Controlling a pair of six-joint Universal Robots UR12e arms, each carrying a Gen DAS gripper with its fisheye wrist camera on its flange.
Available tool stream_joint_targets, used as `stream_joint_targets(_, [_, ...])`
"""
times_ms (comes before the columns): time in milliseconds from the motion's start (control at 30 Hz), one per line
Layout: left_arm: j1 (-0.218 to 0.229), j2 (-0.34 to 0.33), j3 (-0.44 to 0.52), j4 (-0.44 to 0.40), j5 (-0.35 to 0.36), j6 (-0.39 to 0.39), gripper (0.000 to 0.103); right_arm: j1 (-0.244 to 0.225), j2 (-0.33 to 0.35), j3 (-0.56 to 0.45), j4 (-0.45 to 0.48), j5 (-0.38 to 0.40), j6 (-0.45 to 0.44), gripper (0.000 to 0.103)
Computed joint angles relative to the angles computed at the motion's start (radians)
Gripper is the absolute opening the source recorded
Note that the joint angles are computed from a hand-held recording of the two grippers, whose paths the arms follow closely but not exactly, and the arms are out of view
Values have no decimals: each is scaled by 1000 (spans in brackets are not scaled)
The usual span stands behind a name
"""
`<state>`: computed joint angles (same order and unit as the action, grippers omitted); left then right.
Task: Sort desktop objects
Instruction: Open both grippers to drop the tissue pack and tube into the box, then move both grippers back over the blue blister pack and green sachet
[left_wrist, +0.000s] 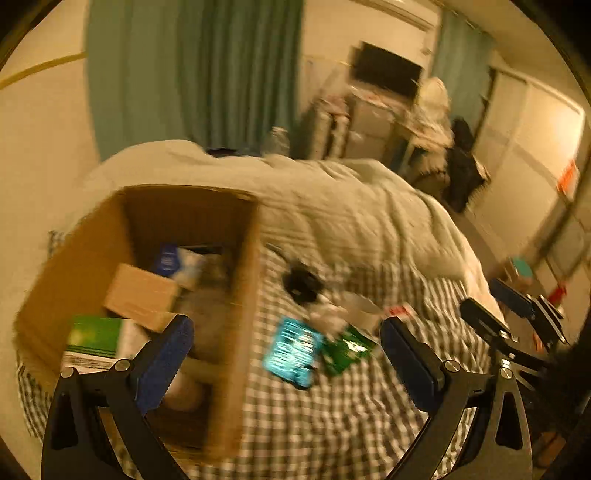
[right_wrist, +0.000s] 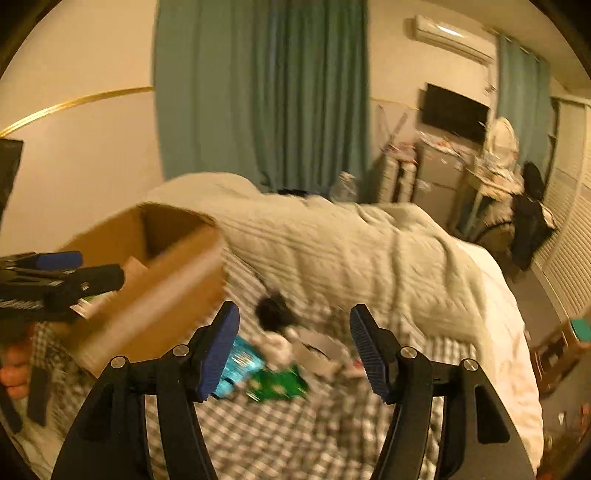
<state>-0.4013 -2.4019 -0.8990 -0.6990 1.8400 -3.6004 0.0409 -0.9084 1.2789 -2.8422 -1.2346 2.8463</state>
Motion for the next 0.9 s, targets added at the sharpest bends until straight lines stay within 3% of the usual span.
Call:
stream_joint_targets(67, [-18,-44,67,-45,29,16,103,-16,2,13,1,-19,6,62])
stream_joint_targets(200, [-34,-116,159,-133,22,2,103,-46,19,18,36,-11,33,62])
stream_joint_targets(300, [-66,-179,225,-170,171,120,103,-53,33,24,64,-16,29,62])
stream_joint_targets(400, [-69,-216,265,-252,143,146,103,-54,58,18,90,-25,22,62])
stream_joint_targets(567, [-59,-234,242,-258,69,103,103,-67,82,14,129,-4,64,62])
stream_joint_targets(667, [-52,-234,224,-256,61,68,103,-71,90,11,153,4,82,62])
stream_joint_targets(733, [-42,-225,199,-243,31,37,95,-72,91,11,163,16,85,62])
stream_joint_targets(833, [-30,-208,158,-222,-2,-12,71,-67,94,9,167,20,78,62])
stream_joint_targets(900, [-24,-193,127,-193,-21,-17,61,-64,96,5,173,23,73,62])
